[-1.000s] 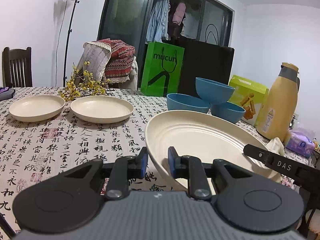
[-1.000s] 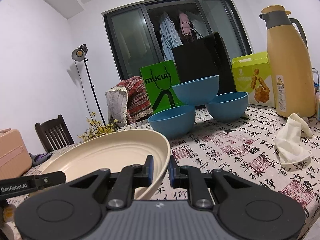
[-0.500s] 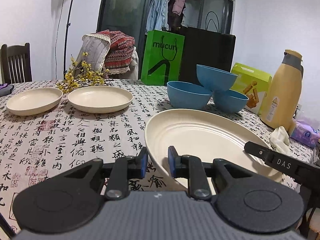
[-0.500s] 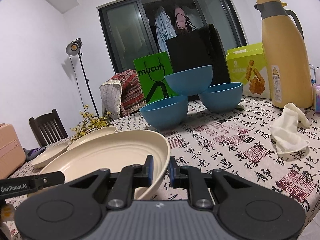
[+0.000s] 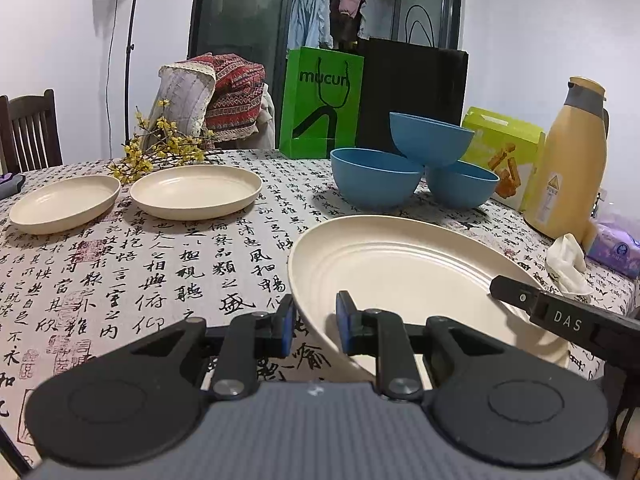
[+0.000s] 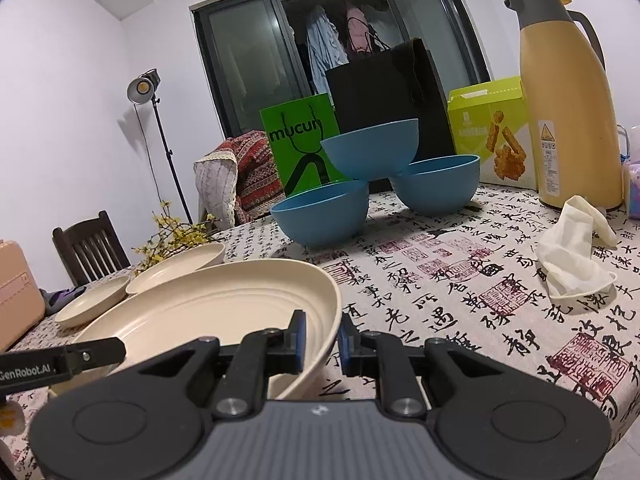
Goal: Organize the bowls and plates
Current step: 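Carry the held cream plate with both grippers toward the blue bowls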
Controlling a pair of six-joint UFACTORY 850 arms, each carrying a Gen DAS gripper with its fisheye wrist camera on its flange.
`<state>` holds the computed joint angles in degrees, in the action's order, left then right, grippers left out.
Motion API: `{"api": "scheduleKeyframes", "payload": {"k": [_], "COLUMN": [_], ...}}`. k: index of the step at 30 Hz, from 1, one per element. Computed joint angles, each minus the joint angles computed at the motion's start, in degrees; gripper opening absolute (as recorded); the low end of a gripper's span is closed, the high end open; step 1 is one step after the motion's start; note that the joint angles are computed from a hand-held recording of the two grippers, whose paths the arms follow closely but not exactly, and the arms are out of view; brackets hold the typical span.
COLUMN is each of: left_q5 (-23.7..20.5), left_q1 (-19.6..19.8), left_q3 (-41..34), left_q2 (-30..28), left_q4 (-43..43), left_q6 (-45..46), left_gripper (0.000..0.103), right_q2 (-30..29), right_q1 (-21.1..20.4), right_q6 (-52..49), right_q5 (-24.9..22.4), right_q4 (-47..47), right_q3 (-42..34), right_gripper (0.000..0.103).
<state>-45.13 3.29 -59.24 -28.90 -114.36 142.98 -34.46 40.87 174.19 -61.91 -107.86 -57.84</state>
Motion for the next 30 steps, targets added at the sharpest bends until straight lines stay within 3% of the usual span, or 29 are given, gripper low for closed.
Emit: {"api": "scheduleKeyframes", "payload": {"k": [30], "left_q5": [8.0], "left_q1": [-2.3], "left_q3": [-1.6], "left_q2": [-1.0], "left_q4": [-1.0], "left_q6": [1.0], "left_gripper": [0.023], "right_q2": [-2.1], "right_q1": [-0.7], "right_q6": [-4.4], "right_q5": [1.9], "right_q4": [1.9], "right_q3": [-2.2], "right_gripper": [0.016]}}
